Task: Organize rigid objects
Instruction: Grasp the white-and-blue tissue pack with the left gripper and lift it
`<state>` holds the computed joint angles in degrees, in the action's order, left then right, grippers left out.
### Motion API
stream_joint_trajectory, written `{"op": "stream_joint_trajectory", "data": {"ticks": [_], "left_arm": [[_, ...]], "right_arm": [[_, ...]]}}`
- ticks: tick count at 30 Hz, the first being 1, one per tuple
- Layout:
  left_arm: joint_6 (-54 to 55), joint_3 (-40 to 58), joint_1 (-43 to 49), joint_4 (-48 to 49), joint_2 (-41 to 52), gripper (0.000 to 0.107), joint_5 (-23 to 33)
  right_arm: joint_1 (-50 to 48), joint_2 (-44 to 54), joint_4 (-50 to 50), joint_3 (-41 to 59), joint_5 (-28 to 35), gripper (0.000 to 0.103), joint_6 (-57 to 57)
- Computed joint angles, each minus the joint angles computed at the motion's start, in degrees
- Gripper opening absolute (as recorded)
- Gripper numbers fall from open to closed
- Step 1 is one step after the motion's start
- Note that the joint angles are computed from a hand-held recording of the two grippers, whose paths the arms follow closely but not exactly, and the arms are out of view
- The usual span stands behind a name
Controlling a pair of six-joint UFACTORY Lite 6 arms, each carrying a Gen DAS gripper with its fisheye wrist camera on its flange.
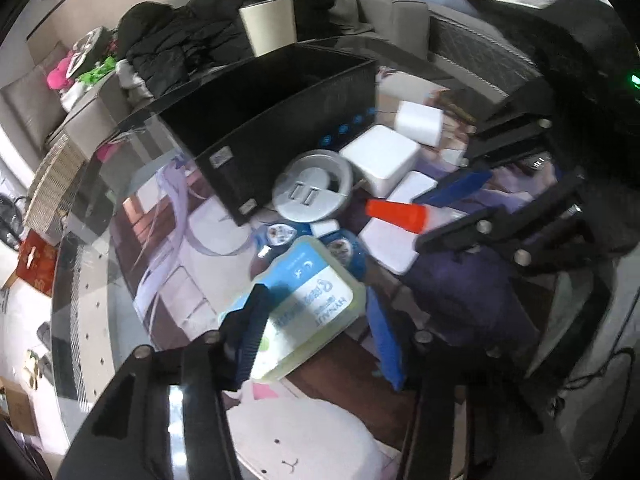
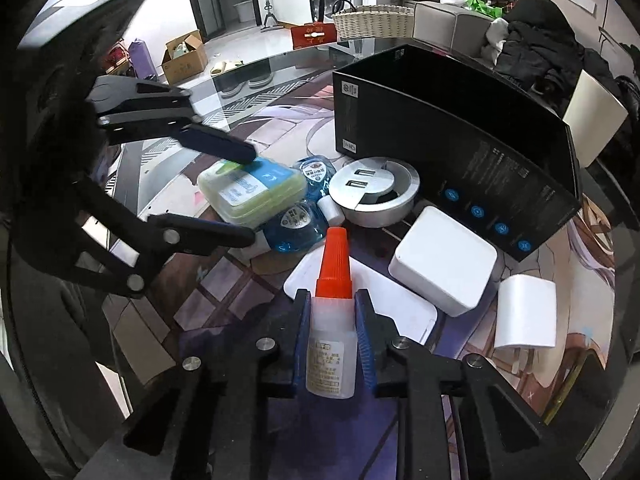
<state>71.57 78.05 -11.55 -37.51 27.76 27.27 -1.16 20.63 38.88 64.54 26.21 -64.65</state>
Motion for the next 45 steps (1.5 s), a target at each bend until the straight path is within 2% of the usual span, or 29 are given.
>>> {"op": "stream_joint_trajectory", "data": {"ticks": [3,6,10,12,13,18,20,25,29,32,36,39,40,41,45], "left_arm": [[6.1,0.9,0.4,-1.4,1.5,0.052,-1.8],[12.5,4.8,2.4,-3.7,5.0,0.068,-0.7],[8.4,15.8,4.8,0.6,13.7,0.077,7.3],[5.3,19.3,5.2,2.4,15.4,0.07,11.1],[3.9,18.9,4.8,3.8,14.7,0.064,11.4],[-15.2,11.5,1.3,13.7,8.4,0.064,7.1],[-18.4,5.9,-0.4,13.8,4.4,0.064,4.6],[-22.8,-4.5,-3.4,17.1,-2.1,0.077,-2.5],[-17.4,-5.2,-1.5,12.6,-2.1,0.077,-1.0],[-14.0,-6.0,-0.6,10.9,-2.9,0.069,0.4],[-12.6,-10.4,-0.4,10.6,-6.4,0.069,0.6],[-14.9,-14.1,-1.5,12.3,-9.4,0.073,-1.4],[-16.9,-14.9,-1.9,13.9,-10.1,0.081,-2.4],[-19.0,-14.8,-2.2,16.0,-9.9,0.083,-2.8],[-11.8,-15.4,-0.7,13.5,-10.6,0.083,-1.2]], "right_arm": [[0.3,-0.3,0.1,-0.8,-0.8,0.022,0.0],[0.7,-0.6,-0.3,-1.1,-1.0,0.022,0.6],[0.2,-0.7,0.3,-1.3,-0.5,0.022,-0.3],[-0.3,-0.2,0.6,-0.7,0.0,0.022,-0.9],[-0.4,-0.4,0.7,-0.9,-0.1,0.022,-1.2],[-1.0,-1.7,1.9,-1.9,0.1,0.022,-2.8],[-1.1,-3.1,2.7,-3.2,-0.3,0.022,-3.3],[-1.3,-4.9,2.4,-5.9,-1.5,0.022,-2.6],[-1.0,-5.2,0.9,-7.4,-2.4,0.022,-1.3],[-0.5,-5.2,-1.9,-8.2,-3.6,0.024,1.3],[-0.6,-5.6,-2.1,-8.9,-3.5,0.025,1.5],[-0.8,-5.7,-1.8,-9.1,-3.0,0.026,1.5],[-0.7,-5.8,-1.8,-9.3,-3.1,0.027,1.4],[-0.7,-5.8,-1.8,-9.3,-3.1,0.027,1.5],[-0.6,-5.6,-2.0,-9.0,-2.7,0.031,1.8]]}}
